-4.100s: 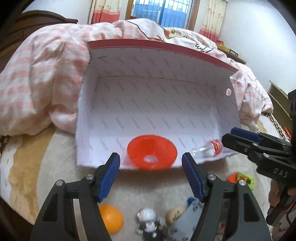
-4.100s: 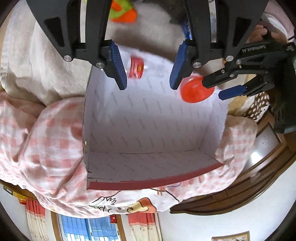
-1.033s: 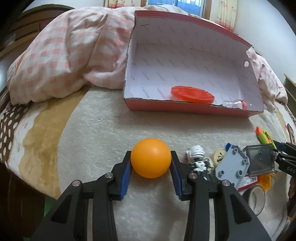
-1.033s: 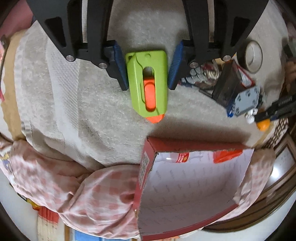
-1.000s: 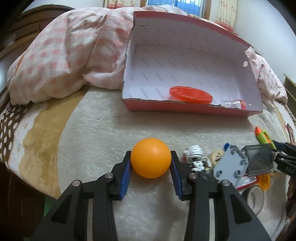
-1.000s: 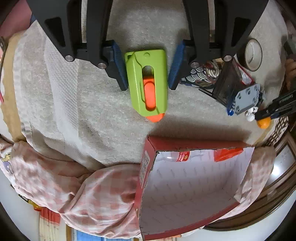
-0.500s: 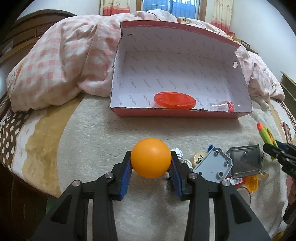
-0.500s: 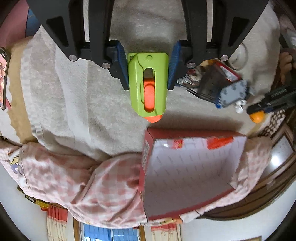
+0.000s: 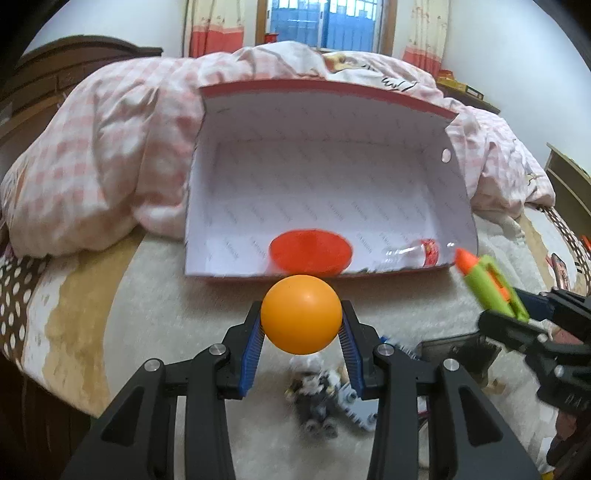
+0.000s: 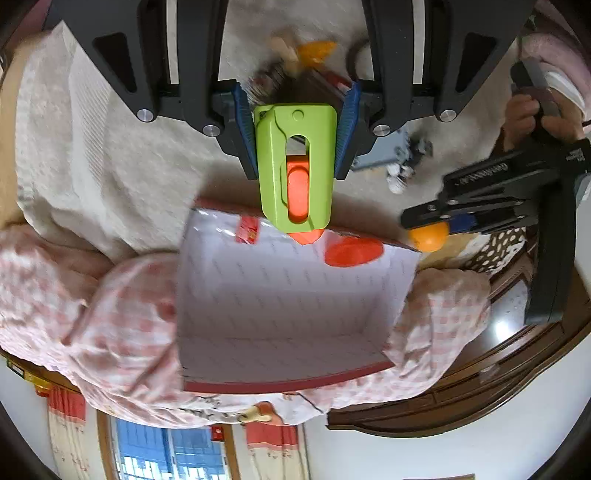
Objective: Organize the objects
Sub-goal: 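Drop the orange ball onto the red lid while the right tool places the cutter in the box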
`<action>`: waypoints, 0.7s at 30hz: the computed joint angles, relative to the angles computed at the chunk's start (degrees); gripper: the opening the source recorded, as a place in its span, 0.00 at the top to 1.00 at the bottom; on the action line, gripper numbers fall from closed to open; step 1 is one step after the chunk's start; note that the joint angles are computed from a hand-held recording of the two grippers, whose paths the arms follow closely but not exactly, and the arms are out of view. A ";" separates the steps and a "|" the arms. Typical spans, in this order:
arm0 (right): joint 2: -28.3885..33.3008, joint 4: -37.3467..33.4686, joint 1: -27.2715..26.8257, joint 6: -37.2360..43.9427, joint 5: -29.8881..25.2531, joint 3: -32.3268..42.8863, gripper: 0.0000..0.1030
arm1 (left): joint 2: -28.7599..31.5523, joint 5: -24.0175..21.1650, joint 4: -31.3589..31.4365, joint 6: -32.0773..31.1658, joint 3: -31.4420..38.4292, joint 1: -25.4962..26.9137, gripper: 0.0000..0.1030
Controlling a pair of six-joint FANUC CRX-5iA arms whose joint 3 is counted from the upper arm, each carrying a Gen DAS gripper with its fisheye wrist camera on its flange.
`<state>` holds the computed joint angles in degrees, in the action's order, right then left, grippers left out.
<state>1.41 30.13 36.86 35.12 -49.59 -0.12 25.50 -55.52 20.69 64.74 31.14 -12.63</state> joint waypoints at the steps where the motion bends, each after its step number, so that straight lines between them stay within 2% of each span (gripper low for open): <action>1: 0.52 -0.48 -0.22 0.57 0.16 0.71 0.61 | 0.43 -0.13 -0.04 0.02 0.81 -0.26 0.63; 12: 4.46 -2.11 -2.03 3.15 1.56 6.15 0.61 | 4.16 -1.03 -0.72 1.66 7.64 -1.09 0.62; 21: 7.83 -2.98 -4.26 5.09 2.33 10.71 0.61 | 9.68 -2.58 -3.30 5.53 17.17 -1.52 0.62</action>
<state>9.24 27.15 32.60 40.21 -47.27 10.59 35.18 -58.10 17.38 70.27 48.30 -14.15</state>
